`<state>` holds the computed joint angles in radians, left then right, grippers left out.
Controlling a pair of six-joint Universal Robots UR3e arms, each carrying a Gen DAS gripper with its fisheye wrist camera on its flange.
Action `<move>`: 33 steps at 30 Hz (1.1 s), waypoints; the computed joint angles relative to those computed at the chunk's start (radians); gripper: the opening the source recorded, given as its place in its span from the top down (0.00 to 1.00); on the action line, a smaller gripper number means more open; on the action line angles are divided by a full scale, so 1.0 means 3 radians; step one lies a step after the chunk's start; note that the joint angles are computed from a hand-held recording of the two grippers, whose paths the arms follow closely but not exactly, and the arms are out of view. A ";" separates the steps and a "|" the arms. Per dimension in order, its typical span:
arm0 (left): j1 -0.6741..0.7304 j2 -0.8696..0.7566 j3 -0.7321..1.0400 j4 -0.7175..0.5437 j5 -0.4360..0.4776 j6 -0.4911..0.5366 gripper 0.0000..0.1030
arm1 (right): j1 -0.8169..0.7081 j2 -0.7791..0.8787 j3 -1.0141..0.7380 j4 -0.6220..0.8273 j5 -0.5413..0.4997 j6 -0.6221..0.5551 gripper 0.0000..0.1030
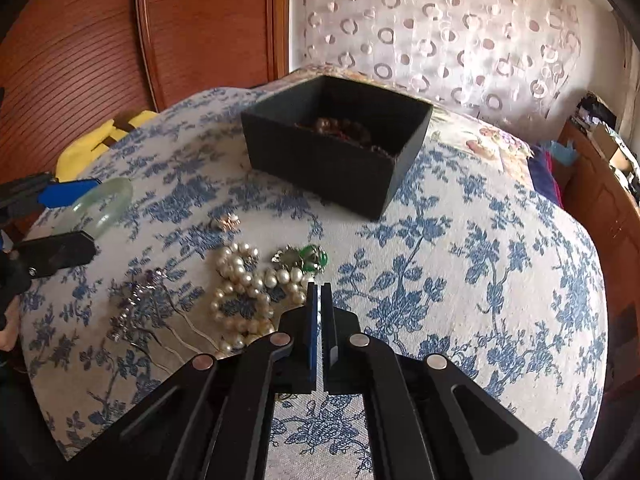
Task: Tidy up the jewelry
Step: 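Grasp the pearl strand with gold ring using the right tool while the left holds the jade bangle, then carry the jade bangle with the left tool while the right carries the pearl strand into the black box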
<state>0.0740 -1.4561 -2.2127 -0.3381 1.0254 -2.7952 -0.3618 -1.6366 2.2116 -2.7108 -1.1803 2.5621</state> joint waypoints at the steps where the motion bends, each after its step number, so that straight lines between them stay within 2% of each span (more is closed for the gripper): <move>1: -0.0003 -0.0003 0.0000 0.0001 0.0000 0.0000 0.33 | -0.0018 0.0007 0.0009 0.0002 0.0032 -0.0011 0.98; 4: 0.0002 -0.0004 -0.0007 0.0004 -0.0002 0.0014 0.33 | 0.0001 0.0042 -0.0043 0.0053 0.0027 -0.0021 0.95; 8: 0.0005 -0.0006 -0.0017 0.0023 -0.0008 0.0008 0.33 | 0.0158 0.0157 -0.0134 0.0049 -0.0165 0.0018 0.89; 15: -0.0002 -0.0013 -0.0014 0.0022 0.0003 0.0005 0.33 | 0.0142 0.0182 -0.0129 0.0023 -0.0095 0.0001 0.92; 17: 0.0000 -0.0021 -0.0006 0.0030 0.0001 0.0013 0.33 | 0.0105 0.0034 -0.0043 -0.0013 0.0008 -0.0022 0.93; 24: 0.0006 -0.0073 0.0164 0.0013 0.0008 -0.0024 0.33 | -0.0169 -0.0671 -0.0171 0.0422 0.0485 -0.0054 0.93; 33: -0.0037 -0.0194 0.0513 -0.0009 -0.0007 -0.0088 0.33 | -0.0259 -0.0755 -0.0787 0.0688 0.0676 0.0045 0.93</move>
<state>0.0630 -1.5144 -2.0588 -0.3408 1.0233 -2.8217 -0.4395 -1.8632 1.9754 -2.5045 -0.9776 2.5756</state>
